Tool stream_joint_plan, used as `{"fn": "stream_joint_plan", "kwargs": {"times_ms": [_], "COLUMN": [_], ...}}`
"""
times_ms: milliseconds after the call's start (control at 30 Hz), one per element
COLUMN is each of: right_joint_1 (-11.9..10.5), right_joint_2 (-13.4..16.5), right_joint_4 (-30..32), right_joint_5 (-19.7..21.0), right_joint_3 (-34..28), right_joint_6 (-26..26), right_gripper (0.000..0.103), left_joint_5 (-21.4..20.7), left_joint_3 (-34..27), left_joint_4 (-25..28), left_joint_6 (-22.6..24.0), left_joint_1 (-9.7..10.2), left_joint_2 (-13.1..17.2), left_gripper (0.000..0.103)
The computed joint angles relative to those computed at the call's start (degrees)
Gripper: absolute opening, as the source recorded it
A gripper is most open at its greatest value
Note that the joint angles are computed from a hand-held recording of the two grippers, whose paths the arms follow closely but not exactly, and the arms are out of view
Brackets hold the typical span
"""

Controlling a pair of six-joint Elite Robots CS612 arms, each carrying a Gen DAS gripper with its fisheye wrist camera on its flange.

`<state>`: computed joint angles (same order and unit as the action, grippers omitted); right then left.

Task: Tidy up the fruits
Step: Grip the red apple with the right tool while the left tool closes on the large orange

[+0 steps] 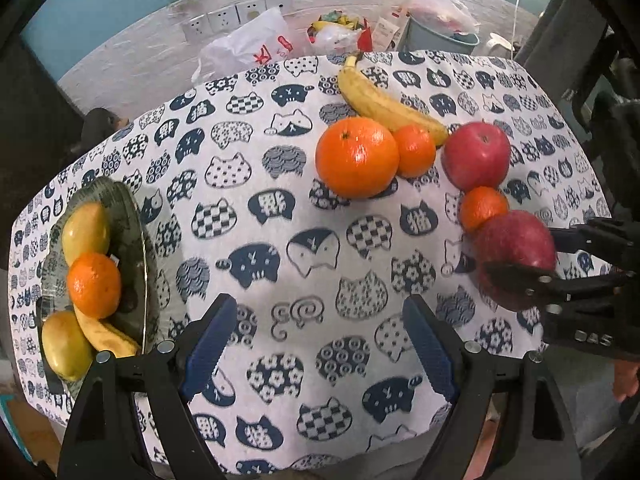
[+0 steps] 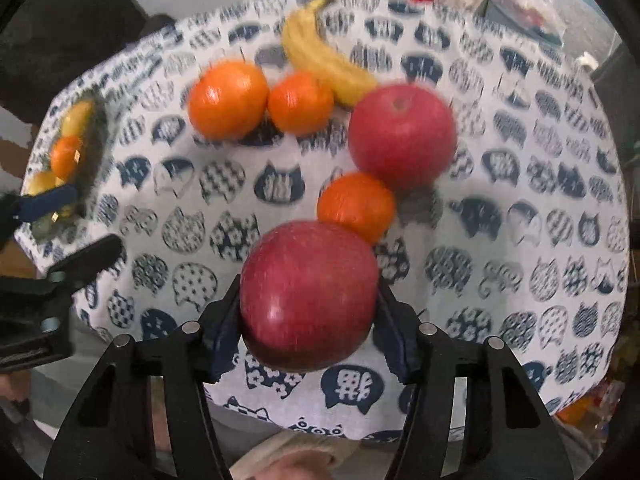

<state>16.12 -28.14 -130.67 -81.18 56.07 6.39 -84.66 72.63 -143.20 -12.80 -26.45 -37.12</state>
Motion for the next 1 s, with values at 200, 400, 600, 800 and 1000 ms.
{"fn": "stream_joint_plan", "kwargs": {"times_ms": [200, 400, 600, 800, 1000], "right_joint_1": [-0.63, -1.51, -2.63, -2.38, -2.89], "right_joint_2": [-0.21, 0.13, 0.74, 0.63, 0.83], "right_joint_4": [-3.26, -6.51, -9.48, -10.67, -11.21], "right_joint_5": [-0.27, -1.58, 0.55, -1.50, 0.08], "right_joint_3": [-0.21, -0.64, -1.01, -0.96, -1.28], "right_joint_6": [0.53, 1.77, 4.39, 1.87, 2.57], "right_gripper": [0.059, 0.059, 0.059, 0.059, 0.059], "left_joint_5": [-1.42, -2.68, -4.54, -5.81, -5.78], "left_joint_3": [-3.56, -8.16, -12.78, -16.32, -19.76], "left_joint_4": [0.65, 1.16, 3.32, 5.07, 7.80], "left_joint_6": [-2.04, -3.72, -3.43, -4.05, -2.54], "left_joint_1": [0.48, 0.91, 1.14, 1.38, 1.23], "left_joint_2": [1.89, 4.52, 7.30, 9.53, 11.62], "left_gripper": [0.086, 0.086, 0.087, 0.087, 0.087]}}
